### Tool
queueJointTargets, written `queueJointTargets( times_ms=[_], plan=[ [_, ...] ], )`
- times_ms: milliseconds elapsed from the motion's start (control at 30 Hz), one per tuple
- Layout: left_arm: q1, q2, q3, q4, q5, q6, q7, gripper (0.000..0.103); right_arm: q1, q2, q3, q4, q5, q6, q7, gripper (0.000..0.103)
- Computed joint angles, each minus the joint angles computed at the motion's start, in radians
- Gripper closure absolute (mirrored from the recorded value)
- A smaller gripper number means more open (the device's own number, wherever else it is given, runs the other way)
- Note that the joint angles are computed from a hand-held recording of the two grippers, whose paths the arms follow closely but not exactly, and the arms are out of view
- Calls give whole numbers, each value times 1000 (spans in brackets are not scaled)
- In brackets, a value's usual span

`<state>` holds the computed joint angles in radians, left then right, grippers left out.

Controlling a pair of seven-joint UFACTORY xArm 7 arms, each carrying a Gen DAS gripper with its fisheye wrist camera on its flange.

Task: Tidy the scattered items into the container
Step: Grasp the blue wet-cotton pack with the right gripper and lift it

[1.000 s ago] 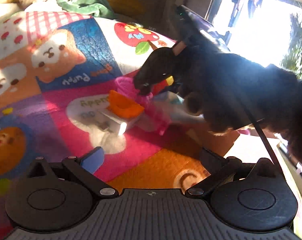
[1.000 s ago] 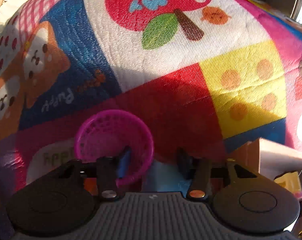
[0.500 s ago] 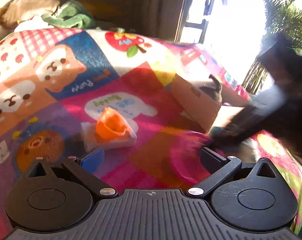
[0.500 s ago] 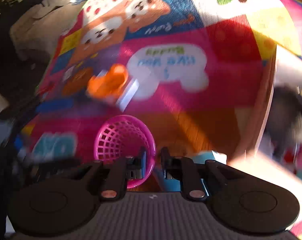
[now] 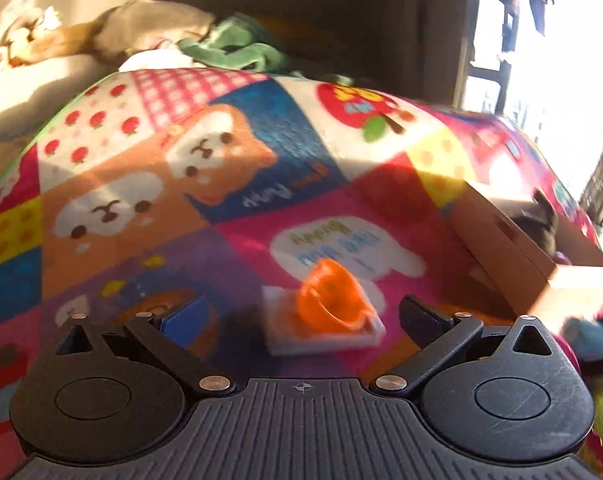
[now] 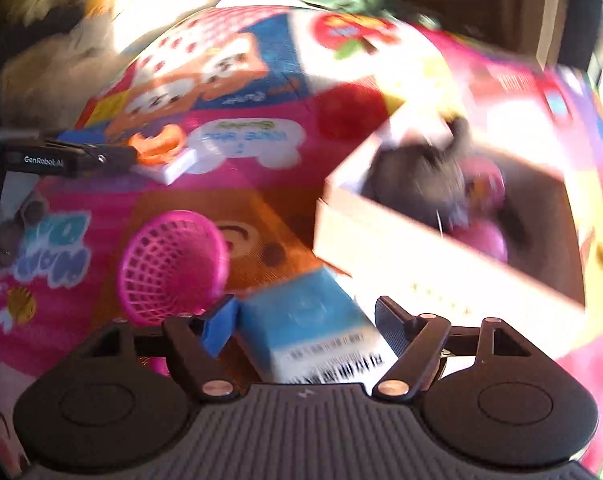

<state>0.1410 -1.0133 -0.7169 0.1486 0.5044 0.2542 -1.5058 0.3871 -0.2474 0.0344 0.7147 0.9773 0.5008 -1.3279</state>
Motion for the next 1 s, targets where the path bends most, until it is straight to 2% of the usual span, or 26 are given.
queueJointTargets(
  times_ms=[67,133,167,267,400,467,533,567,633,700,833,1000],
  plan=[
    [79,40,8,-9,9,-110,-3,0,-14,1,-31,-7,46,53,7,26],
    [139,107,-4,9,-9,-182,11,0,-40,-19,-48,-30,62,102,14,29],
    [165,137,-20,22,-20,-215,14,0,-52,-30,-54,-44,65,123,19,33],
    [251,198,-124,80,-53,-298,10,0,-82,-85,-71,-106,84,152,13,34],
    [312,279,-230,160,-80,-413,55,0,-103,-179,-101,-195,108,155,-21,34],
    [298,305,-252,190,-94,-424,84,0,-104,-219,-108,-232,122,126,-42,32],
    [252,299,-263,217,-117,-374,102,0,-92,-259,-109,-268,149,76,-66,26],
    [215,288,-264,234,-131,-308,112,0,-86,-277,-115,-281,160,58,-78,22],
    [153,268,-284,292,-151,-119,122,0,-70,-301,-133,-298,193,28,-98,18],
    [109,275,-295,337,-141,-2,112,0,-59,-316,-148,-308,222,8,-111,15],
    [30,297,-291,378,-124,93,76,0,-42,-310,-156,-314,293,-40,-141,8],
    [25,367,-343,444,-72,183,27,0,-37,-289,-130,-320,392,-104,-179,5]
  ],
)
